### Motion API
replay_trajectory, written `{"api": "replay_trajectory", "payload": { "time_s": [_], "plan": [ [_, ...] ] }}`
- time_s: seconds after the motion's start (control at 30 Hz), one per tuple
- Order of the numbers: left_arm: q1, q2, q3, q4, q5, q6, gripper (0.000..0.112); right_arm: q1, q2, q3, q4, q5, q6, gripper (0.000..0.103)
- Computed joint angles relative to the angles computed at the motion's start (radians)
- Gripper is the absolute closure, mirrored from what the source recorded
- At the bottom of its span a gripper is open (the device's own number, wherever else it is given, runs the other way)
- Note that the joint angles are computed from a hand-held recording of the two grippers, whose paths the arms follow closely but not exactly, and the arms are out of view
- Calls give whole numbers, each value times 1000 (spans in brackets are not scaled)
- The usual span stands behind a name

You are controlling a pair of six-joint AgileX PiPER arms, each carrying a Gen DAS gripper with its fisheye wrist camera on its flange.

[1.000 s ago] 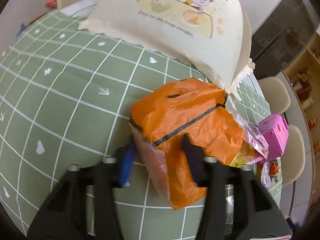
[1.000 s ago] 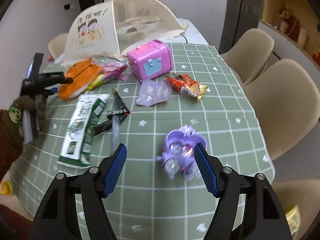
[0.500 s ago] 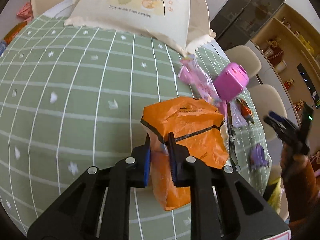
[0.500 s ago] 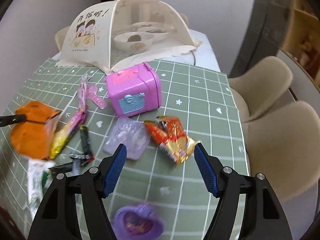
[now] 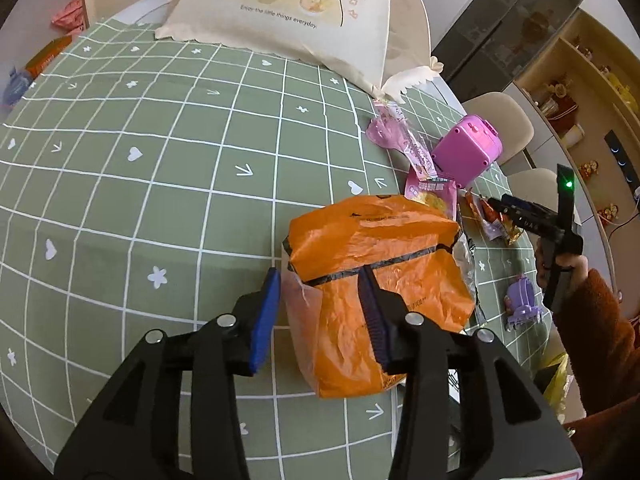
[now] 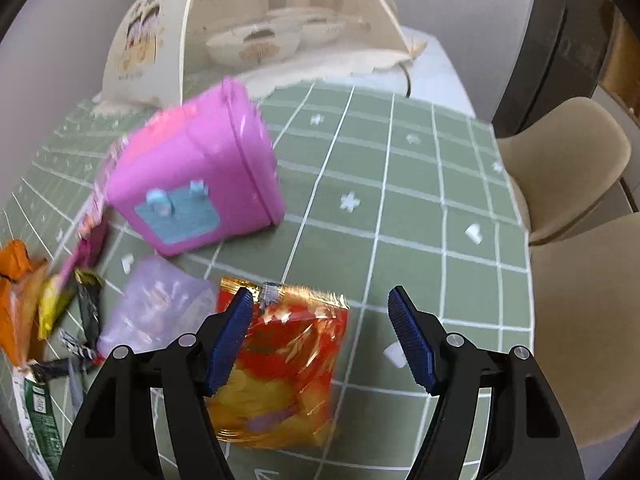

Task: Collect trash
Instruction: 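Grasp the orange plastic bag with the left tool while the right tool grasps the red snack packet, then lift and carry the orange bag and red packet with both tools over the trash bag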

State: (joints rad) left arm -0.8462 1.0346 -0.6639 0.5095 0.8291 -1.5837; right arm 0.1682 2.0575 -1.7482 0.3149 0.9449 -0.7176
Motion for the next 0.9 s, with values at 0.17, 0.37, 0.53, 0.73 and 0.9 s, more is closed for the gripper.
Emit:
{"api": "replay_trajectory", "payload": {
  "time_s": [0.17, 0.37, 0.53, 0.73, 0.9],
  "plan": [
    [-91, 29, -29, 79, 94, -98, 67, -24, -57, 74, 37, 41, -10, 60],
    [-74, 55, -24, 79, 95, -155, 67, -59, -260, 255, 88, 12, -25, 61],
    [-48, 92, -21, 43, 71, -195, 67, -104, -444, 363, 140, 28, -41, 61],
    [-104, 119, -54, 52, 102, -258, 98, -162, -621, 445, 179, 82, -59, 61],
    [-313, 129, -185, 196, 343, -362, 99, -235, -740, 483, 215, 153, -94, 61]
  ]
}}
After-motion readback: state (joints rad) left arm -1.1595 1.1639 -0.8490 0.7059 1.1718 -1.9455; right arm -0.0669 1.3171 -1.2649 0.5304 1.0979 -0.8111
